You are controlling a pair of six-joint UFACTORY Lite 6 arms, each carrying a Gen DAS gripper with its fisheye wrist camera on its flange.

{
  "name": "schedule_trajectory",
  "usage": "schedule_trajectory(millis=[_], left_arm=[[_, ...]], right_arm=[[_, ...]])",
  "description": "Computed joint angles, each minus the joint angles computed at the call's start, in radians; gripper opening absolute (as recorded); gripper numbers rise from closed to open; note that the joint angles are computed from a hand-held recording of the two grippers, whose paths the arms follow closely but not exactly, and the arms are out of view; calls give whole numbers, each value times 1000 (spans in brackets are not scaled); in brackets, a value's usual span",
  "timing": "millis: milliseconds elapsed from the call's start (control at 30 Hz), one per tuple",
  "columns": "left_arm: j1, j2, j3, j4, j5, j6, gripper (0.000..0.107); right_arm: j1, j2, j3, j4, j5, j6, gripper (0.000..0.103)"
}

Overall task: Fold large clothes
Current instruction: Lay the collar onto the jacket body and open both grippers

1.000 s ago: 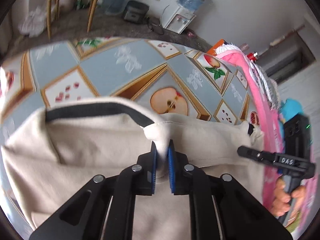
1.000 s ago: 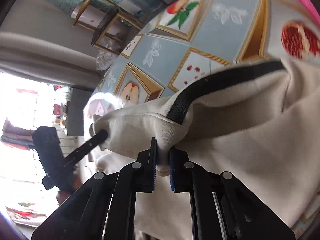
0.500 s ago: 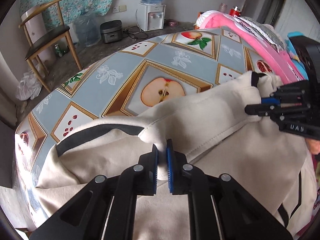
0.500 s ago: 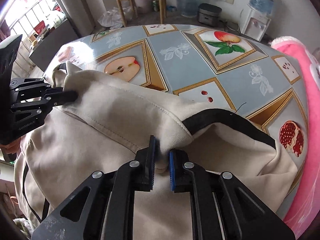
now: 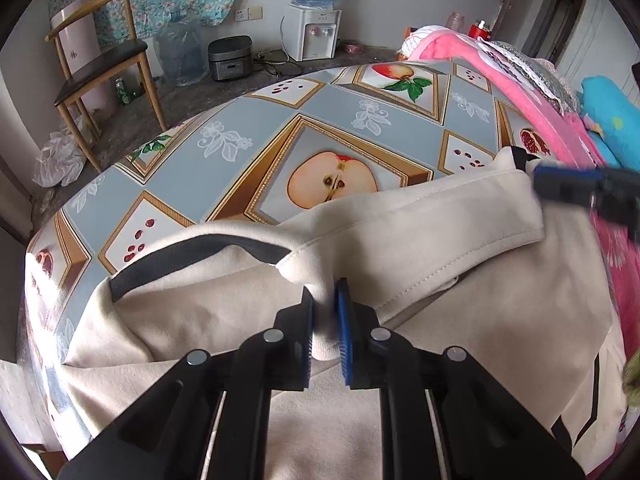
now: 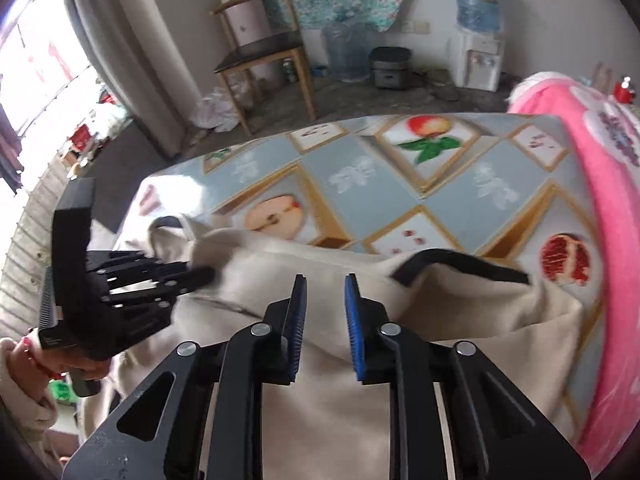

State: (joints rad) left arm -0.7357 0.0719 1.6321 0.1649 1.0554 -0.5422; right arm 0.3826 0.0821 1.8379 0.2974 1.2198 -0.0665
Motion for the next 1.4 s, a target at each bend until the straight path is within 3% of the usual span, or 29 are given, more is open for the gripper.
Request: schedule_trajectory(millis=[133,367,567,633,700,767,1000,1233,1400], left_arm=[[29,-45,-37,-39,-28,3,13],[39,-186,-66,-86,-83,40,13],[-12,-8,55,-164,-21,56,13],[-9,7,34,-163,-37,18,13],[4,-18,-3,-185,-75,-3,13],[19,-39,-34,-218,-99,4,13],[50,-74,-93,-269,-146,2,13],[82,-121,-77,-327,-150,79,13],[105,-77,-28,-262,-93,25,13]], right_arm=[[109,76,0,-37,1,60,8],[99,169,86,-26,100,80,7],[97,165,119,-29,141,114,7],[48,126,108,6,151,107,13],[-22,71,105,29,162,91,37],[-109,50,122,44,192,84,45],[-319,106,25,176,264,103,45],[-334,141,30,220,269,87,43],[-306,165,133,164,303,108,33]])
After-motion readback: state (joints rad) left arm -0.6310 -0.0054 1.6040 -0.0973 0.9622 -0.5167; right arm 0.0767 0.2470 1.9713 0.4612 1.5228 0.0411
